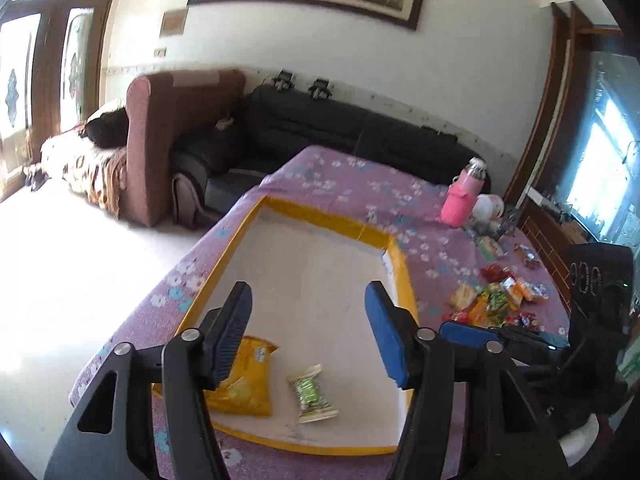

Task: Organize snacks
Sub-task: 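Drop both held snacks into the yellow-rimmed tray and open both tools, then grasp red candy with left tool while right tool grasps green snack packet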

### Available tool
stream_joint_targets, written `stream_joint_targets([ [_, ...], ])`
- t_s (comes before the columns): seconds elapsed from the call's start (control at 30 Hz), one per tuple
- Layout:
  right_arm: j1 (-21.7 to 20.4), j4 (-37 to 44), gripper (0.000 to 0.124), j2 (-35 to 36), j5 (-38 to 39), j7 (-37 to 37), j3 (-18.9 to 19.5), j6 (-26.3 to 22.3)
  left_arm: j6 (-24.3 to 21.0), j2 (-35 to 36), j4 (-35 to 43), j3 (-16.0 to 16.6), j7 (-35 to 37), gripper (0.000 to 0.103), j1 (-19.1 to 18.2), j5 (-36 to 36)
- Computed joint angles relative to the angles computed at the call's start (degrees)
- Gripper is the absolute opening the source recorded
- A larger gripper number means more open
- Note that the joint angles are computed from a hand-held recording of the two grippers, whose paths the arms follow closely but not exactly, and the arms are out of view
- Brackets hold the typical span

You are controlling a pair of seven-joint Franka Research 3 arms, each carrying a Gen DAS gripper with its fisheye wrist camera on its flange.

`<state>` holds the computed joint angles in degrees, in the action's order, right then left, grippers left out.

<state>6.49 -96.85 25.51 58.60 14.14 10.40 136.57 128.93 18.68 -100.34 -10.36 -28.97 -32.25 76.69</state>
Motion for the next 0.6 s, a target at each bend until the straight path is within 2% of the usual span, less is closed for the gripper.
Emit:
stream_joint_targets([
  [0.07,-2.45,0.99,0.063,0.13,4.02,-2.37,-0.11,1.22,-3.50,0.92,2.81,0.10,-1.54,0.090,-2.79,5.47],
  [0.1,-3.67,1.72,0.066,0.48,5.97,-3.64,-0.18,1.55,-2.52,1.17,3.59,0.23,-3.11,0.097,-3.32,8.38],
  [0.13,-4.86,2.87,0.070,1.13,7.70,-4.38,-0.59,2.41,0.48,1.48,4.37,0.34,-4.99,0.102,-3.15,11.01],
  [0.2,-5.03,6.75,0.070,3.93,6.38,-0.82,-2.52,6.61,8.38,3.53,7.21,0.69,-9.66,0.103,-1.95,14.96],
  [0.23,-5.34,10.33,0.072,6.59,3.57,3.73,-3.95,6.89,10.93,5.41,9.52,0.71,-9.37,0.103,-1.40,13.97],
  [0.3,-7.50,16.71,0.071,11.37,-2.19,11.49,-4.21,4.88,14.12,10.78,15.87,0.52,-2.38,0.103,-0.58,7.36],
  [0.33,-6.91,18.61,0.071,12.92,-3.05,12.96,-5.80,4.02,15.59,13.60,18.94,0.33,1.22,0.103,-0.32,4.49],
  [0.4,-7.04,21.97,0.071,16.03,-6.63,14.28,-5.99,5.09,18.19,18.99,25.02,-0.43,7.80,0.103,0.45,-1.30],
  [0.47,-7.13,22.44,0.071,17.34,-9.18,13.11,-5.16,6.87,18.46,23.13,29.93,-1.03,13.77,0.103,0.53,-6.09],
  [0.6,-7.16,25.02,0.071,20.55,-13.80,12.50,-2.96,9.34,15.44,28.76,36.99,-1.78,23.62,0.103,-0.45,-14.28],
])
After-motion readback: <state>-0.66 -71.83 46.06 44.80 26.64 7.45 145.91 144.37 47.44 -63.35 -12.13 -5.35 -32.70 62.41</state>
